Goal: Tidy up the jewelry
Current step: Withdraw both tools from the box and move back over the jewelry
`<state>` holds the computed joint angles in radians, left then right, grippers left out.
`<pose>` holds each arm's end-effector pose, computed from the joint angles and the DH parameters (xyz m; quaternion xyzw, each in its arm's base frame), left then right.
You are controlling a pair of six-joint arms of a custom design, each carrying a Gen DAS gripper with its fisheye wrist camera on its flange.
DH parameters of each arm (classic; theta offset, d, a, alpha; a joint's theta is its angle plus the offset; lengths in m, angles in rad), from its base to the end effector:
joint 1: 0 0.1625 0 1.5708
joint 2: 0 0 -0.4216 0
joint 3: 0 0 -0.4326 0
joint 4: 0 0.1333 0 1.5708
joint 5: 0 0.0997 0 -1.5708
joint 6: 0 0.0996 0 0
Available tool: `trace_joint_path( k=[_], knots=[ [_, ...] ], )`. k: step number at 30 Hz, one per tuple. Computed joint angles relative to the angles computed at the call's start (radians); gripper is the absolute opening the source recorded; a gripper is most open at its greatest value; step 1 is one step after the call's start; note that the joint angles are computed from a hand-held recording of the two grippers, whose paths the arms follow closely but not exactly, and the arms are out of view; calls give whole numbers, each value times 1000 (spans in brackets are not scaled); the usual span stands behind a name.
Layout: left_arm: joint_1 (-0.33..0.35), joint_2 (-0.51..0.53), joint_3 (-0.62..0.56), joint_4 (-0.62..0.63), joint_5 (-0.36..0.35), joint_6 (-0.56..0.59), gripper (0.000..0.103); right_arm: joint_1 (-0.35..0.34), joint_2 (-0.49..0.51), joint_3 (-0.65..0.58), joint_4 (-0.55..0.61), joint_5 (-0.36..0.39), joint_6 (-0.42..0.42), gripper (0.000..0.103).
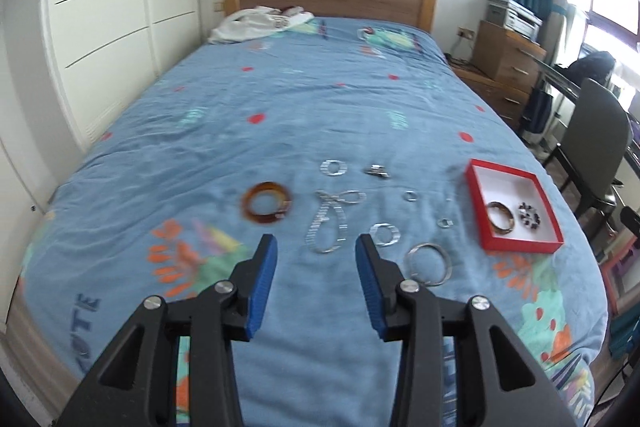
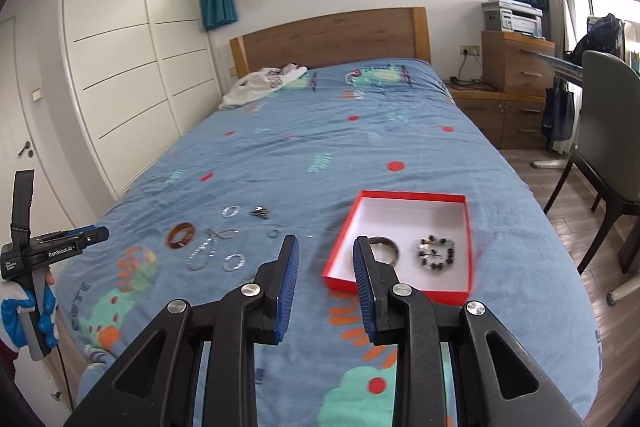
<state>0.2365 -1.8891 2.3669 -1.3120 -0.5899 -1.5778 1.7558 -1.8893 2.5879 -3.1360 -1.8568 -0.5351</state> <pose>-0.2302 -0.2777 0.2560 0.0684 0.8375 -0.4002 0.3658 0.1653 -0.3115 0.2988 0.2605 -0.8618 0.3867 0.1997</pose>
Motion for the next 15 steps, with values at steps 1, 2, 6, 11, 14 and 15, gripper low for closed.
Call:
trace_joint_path(
  k=[1, 2, 6, 11, 14, 15],
  knots=[
    [-17, -27, -6, 72, -2, -42, 39, 12, 1, 3, -1, -5, 6, 28],
    [-30, -50, -12, 131, -5, -78, 39, 31, 2, 5, -1, -12, 13, 28],
    [-80, -135, -29, 320, -17, -203, 40, 92, 14, 5, -1, -37, 37, 28],
    [-110, -189, -28, 439, -31, -289, 42, 139, 54, 1, -13, -60, 59, 28],
    [-104, -219, -8, 448, -45, -302, 42, 141, 78, 5, -21, -58, 62, 28],
    [-92, -226, 2, 435, -47, -295, 42, 139, 87, 7, -26, -58, 63, 28]
  ],
)
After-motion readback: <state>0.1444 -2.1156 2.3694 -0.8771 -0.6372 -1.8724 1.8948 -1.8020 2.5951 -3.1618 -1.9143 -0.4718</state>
